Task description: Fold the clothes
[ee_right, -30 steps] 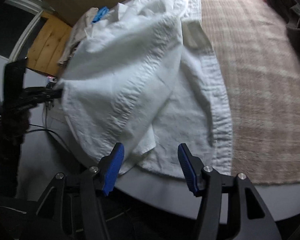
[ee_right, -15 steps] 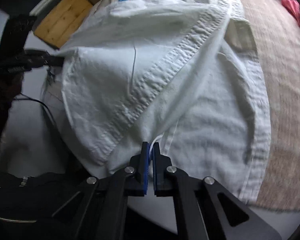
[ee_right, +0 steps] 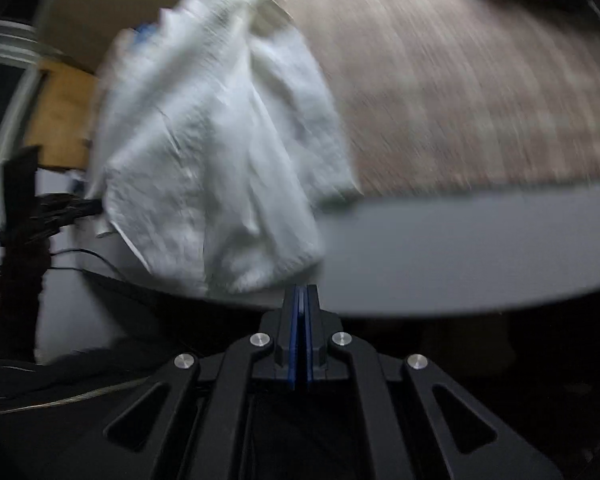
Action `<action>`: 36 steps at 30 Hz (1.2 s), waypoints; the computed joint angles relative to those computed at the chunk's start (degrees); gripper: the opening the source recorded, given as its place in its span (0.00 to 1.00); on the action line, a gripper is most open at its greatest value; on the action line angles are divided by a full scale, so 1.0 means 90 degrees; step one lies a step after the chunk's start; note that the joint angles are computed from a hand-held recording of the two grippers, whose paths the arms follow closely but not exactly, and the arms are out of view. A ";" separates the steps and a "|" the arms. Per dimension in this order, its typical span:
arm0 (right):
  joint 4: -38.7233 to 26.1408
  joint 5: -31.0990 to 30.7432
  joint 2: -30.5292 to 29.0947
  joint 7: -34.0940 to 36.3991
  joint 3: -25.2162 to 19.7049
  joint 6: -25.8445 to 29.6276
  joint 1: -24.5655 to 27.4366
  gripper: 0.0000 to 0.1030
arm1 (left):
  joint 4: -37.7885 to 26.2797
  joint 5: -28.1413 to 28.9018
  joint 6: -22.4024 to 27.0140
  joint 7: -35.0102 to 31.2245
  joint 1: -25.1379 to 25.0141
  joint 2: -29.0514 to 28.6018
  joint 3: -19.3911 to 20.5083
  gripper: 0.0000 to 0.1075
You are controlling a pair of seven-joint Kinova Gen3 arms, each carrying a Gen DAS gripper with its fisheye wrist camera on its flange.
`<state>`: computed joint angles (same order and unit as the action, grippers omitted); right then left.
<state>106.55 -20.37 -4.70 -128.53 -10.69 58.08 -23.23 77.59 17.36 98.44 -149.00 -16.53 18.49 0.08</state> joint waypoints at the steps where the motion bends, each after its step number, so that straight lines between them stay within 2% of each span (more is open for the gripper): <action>1: -0.0110 0.0121 0.0014 -0.0095 -0.0002 0.0112 0.0016 0.03 | 0.0142 -0.0046 -0.0083 -0.0017 0.0056 -0.0022 0.0019 0.00; 3: -0.0538 0.0534 -0.0005 -0.0259 -0.0120 0.0413 0.0167 0.06 | 0.0225 -0.0056 -0.0109 0.0037 0.0098 -0.0012 0.0015 0.01; 6: -0.1307 0.0989 -0.0033 -0.0025 -0.0722 0.0821 0.1003 0.18 | 0.0251 -0.0035 -0.0229 -0.0030 0.0026 -0.0211 -0.0030 0.01; 9: -0.2162 0.1369 0.0106 0.0594 -0.1414 0.1031 0.1887 0.34 | 0.0246 0.0149 -0.0336 -0.0038 -0.0165 -0.0496 -0.0168 0.04; 11: -0.2563 0.1717 0.0210 0.1024 -0.1929 0.0992 0.2477 0.49 | 0.0376 0.0282 -0.0540 0.0161 -0.0248 -0.0804 -0.0282 0.06; 13: -0.2732 0.1851 0.0345 0.1541 -0.2304 0.0709 0.3067 0.51 | 0.0611 0.0456 -0.0782 0.0390 -0.0284 -0.1200 -0.0383 0.06; 15: -0.2843 0.1589 0.0649 0.2059 -0.2548 0.0403 0.3604 0.51 | 0.0917 0.0694 -0.0994 0.0641 -0.0238 -0.1562 -0.0431 0.06; 16: -0.2931 0.1432 0.0842 0.2318 -0.2548 0.0319 0.3728 0.51 | 0.1098 0.0814 -0.1110 0.0809 -0.0319 -0.1760 -0.0320 0.06; 18: -0.3282 0.1278 0.1432 0.2836 -0.2312 0.0291 0.3623 0.51 | 0.1456 0.1044 -0.1350 0.1153 -0.0719 -0.2163 0.0163 0.10; 21: -0.3851 0.0943 0.2310 0.3613 -0.1625 0.0448 0.3061 0.51 | 0.2019 0.1130 -0.1872 0.1930 -0.0961 -0.2680 0.1048 0.10; 25: -0.4432 -0.0028 0.3077 0.4641 -0.0514 0.0892 0.2391 0.51 | 0.2736 0.1058 -0.2623 0.2966 -0.1074 -0.3180 0.2228 0.11; 27: -0.4708 -0.0530 0.3390 0.5138 0.0027 0.1226 0.2124 0.51 | 0.2884 0.0887 -0.2708 0.3483 -0.1099 -0.3351 0.2624 0.11; 28: -0.4735 -0.0671 0.3391 0.5379 0.0184 0.1431 0.2078 0.51 | 0.2924 0.0782 -0.2696 0.3742 -0.0996 -0.3416 0.2659 0.11; 30: -0.4768 -0.0759 0.3367 0.5715 0.0147 0.1804 0.2209 0.51 | 0.3007 0.0544 -0.2692 0.4260 -0.0579 -0.3522 0.2533 0.11; 32: -0.4612 -0.0950 0.3143 0.6025 0.0087 0.2120 0.2500 0.51 | 0.3032 0.0234 -0.2598 0.4778 -0.0087 -0.3690 0.2057 0.11; 34: -0.4269 -0.1172 0.2843 0.6524 0.0172 0.2112 0.2659 0.51 | 0.3052 -0.0066 -0.2521 0.5202 0.0498 -0.3784 0.1583 0.11; 36: -0.3958 -0.1117 0.2650 0.6746 0.0201 0.1889 0.2670 0.51 | 0.3109 -0.0156 -0.2694 0.5522 0.1088 -0.3763 0.1335 0.13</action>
<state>70.92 -30.43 19.15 -67.81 -8.88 75.08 0.79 105.57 15.96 74.20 -99.31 -6.74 -15.38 12.10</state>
